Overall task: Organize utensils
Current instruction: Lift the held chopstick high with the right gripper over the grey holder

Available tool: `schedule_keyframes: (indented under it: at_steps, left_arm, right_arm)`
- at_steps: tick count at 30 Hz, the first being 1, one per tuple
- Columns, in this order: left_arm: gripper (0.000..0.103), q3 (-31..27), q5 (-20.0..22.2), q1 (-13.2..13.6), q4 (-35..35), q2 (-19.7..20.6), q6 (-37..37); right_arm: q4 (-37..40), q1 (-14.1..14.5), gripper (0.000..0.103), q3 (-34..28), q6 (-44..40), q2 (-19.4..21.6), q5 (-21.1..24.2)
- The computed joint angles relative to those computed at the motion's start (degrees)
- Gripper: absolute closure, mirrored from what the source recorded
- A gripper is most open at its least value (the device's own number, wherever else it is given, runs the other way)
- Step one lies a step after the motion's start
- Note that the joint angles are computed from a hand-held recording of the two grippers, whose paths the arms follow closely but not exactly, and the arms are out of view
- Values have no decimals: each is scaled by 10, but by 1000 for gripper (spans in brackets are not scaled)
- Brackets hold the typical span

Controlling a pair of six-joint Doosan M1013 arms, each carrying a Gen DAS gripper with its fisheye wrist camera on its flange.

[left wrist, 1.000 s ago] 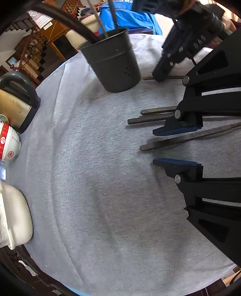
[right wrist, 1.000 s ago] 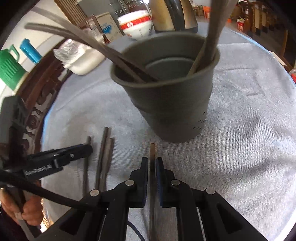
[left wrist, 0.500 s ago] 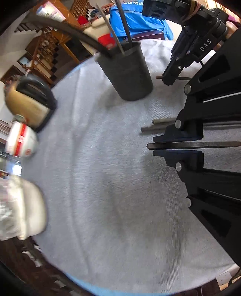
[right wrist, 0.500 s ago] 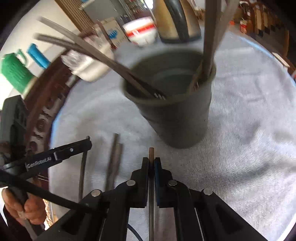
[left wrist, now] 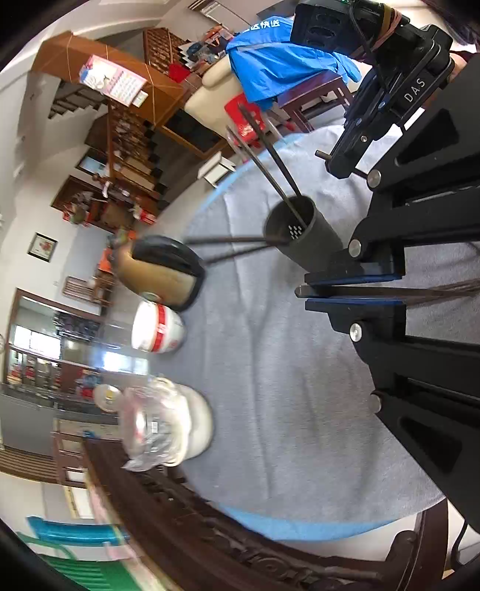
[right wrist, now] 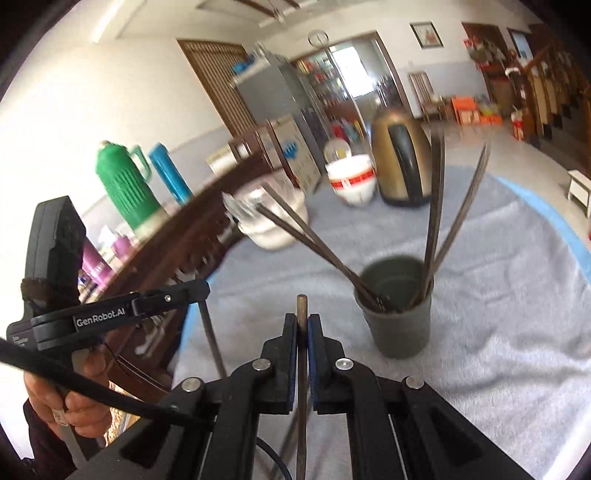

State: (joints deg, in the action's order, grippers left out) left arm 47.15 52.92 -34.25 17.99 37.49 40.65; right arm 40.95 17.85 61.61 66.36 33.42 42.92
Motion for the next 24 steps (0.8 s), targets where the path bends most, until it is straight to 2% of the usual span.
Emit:
schedule_keyframes:
  at_steps: [5, 10, 17, 24]
  left_arm:
    - [98, 13, -13, -14, 58, -15, -31]
    - [98, 13, -19, -18, 78, -21, -41]
    - [98, 8, -27, -25, 105, -24, -49]
    - [98, 0, -25, -29, 110, -19, -49]
  right_arm:
    - [51, 0, 97, 45, -68, -31, -62]
    - [79, 1, 97, 61, -107, -41, -94]
    - [109, -2, 97, 67, -141, -50, -123]
    - [97, -3, 97, 67, -128, -49, -130]
